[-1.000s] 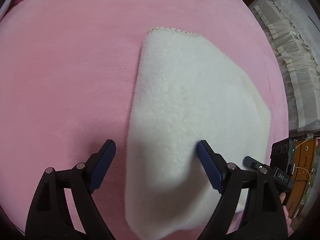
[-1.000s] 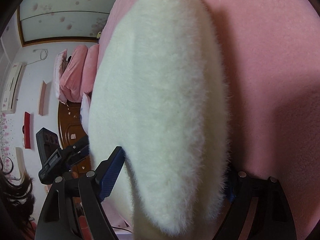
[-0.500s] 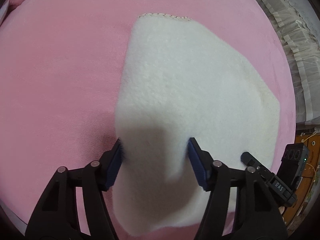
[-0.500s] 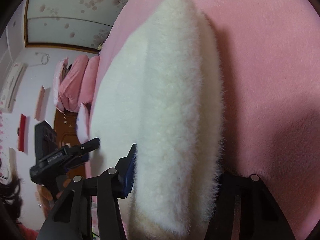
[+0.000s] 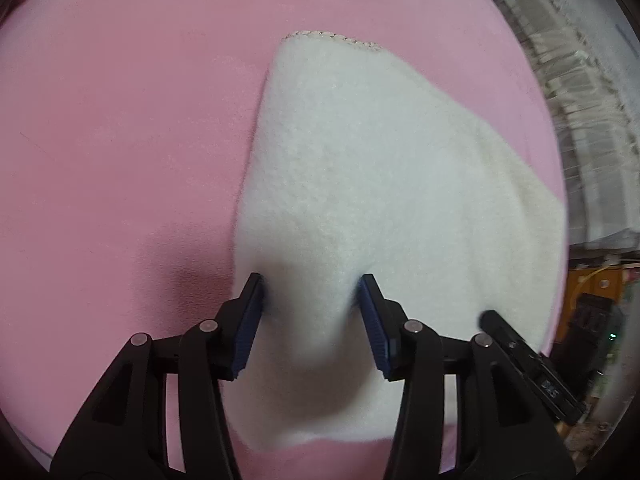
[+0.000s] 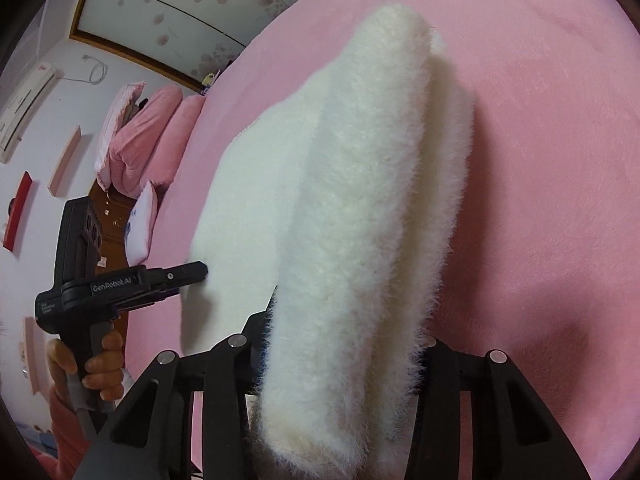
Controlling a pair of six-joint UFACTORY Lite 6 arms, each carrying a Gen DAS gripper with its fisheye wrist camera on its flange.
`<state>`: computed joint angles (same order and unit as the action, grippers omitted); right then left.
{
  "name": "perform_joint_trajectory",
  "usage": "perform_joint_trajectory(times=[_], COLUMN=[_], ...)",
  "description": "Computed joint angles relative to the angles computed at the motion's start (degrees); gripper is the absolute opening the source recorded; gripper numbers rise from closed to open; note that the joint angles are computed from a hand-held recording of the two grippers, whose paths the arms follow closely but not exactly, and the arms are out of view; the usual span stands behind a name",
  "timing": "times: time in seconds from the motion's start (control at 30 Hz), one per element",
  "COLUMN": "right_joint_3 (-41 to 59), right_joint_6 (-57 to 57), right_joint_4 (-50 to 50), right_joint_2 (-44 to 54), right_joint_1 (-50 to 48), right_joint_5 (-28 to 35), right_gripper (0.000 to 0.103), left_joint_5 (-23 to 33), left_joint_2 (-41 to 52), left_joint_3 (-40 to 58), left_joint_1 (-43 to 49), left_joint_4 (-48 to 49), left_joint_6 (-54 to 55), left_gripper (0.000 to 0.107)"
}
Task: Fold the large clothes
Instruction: 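Lift the folded cardigan with both tools and carry it toward the pillows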
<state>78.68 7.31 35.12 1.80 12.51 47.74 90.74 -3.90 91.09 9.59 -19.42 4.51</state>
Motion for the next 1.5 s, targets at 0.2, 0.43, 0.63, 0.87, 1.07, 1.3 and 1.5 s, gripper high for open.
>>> perform_joint_trajectory(times=[0.2, 0.43, 0.63, 0.87, 1.07, 1.3, 1.5], right_joint_3=[-0.44, -1.42, -6.86, -12.41, -14.19, -13.59, -9.93], right_joint_6=[-1.66, -3.51, -9.25, -9.87, -7.61, -4.22, 2.87], right_joint_4=[-0.42, 2.77, 6.31, 10.3, 9.31, 6.82, 2.61], right_joint_2=[-0.73, -0.55, -5.22, -8.82, -11.89, -16.66, -23.42], right_joint_1=[-1.87, -4.89, -10.6, -12.41, -14.32, -13.25, -11.48], right_joint_5=[2.71, 4.44, 8.17, 7.6, 9.04, 9.77, 14.18], right_gripper=[0.041, 0.042, 0.044, 0.046, 0.048, 0.041, 0.039], left_joint_5=[0.75, -0.76, -2.69, -7.45, -15.91, -17.53, -9.34], left_joint_2=[1.42, 3.88, 10.01, 8.05, 1.14, -13.1, -20.83], left_joint_3=[-6.56, -11.75, -14.38, -23.27, -31.16, -32.75, -30.06], left_joint_1=[7.89, 15.19, 14.81, 13.58, 10.59, 7.95, 9.34], left_joint_4=[-7.44, -15.53, -19.57, -22.56, -23.8, -21.02, -21.09], left_joint_6=[9.44, 15.83, 18.38, 17.87, 14.85, 10.71, 4.89], left_gripper=[0.07, 0.077, 0.086, 0.092, 0.088, 0.064, 0.058])
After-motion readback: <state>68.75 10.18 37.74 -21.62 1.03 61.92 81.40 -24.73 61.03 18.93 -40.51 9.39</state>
